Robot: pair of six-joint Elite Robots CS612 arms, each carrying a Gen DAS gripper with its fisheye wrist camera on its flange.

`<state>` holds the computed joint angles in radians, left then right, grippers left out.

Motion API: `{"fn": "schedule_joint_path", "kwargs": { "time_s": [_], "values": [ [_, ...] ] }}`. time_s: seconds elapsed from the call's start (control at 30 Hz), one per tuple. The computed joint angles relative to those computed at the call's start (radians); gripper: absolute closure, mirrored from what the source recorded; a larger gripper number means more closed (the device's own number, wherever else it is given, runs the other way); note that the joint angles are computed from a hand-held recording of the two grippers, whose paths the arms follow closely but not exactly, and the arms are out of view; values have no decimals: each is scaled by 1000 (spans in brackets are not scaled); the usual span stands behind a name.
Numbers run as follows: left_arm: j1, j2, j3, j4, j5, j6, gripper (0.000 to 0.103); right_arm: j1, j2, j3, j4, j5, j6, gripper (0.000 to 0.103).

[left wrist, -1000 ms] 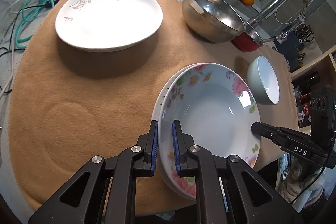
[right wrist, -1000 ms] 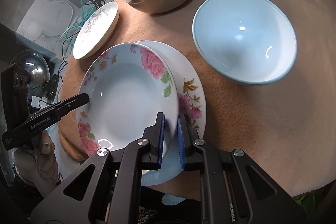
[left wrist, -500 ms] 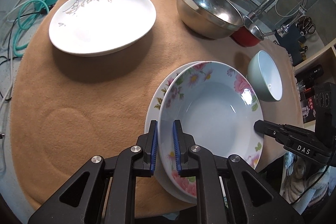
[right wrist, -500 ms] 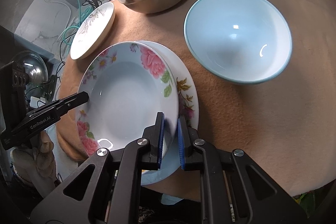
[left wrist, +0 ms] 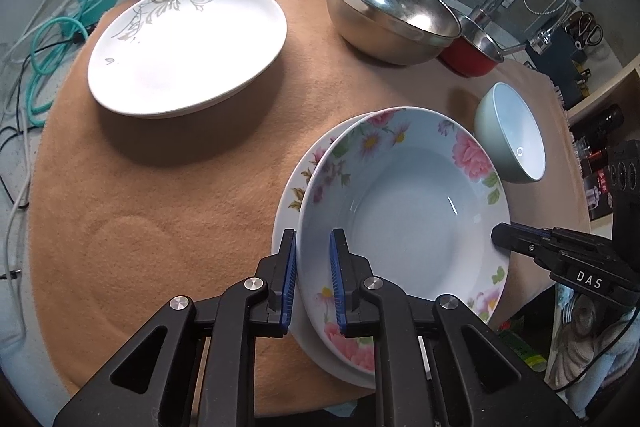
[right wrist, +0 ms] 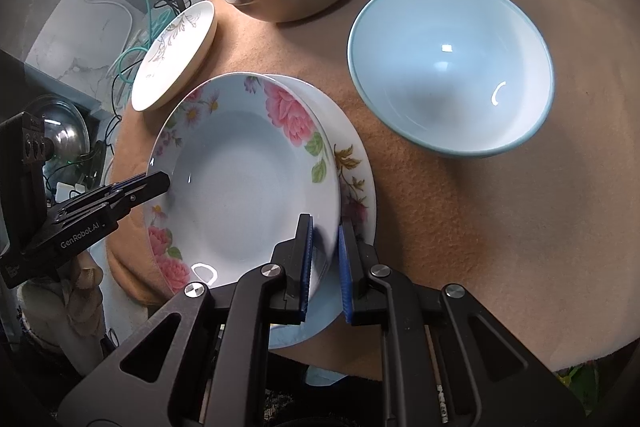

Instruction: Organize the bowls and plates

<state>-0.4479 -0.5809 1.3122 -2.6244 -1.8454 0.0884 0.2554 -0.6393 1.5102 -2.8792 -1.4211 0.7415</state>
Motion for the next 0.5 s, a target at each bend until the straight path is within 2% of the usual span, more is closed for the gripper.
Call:
{"fn": "schedule_joint_path", "kwargs": {
  "time_s": [0.5],
  "values": [
    [-11,-1,-7,18,41,43,89,-1,-5,0,28,22,-2,91]
  ]
}}
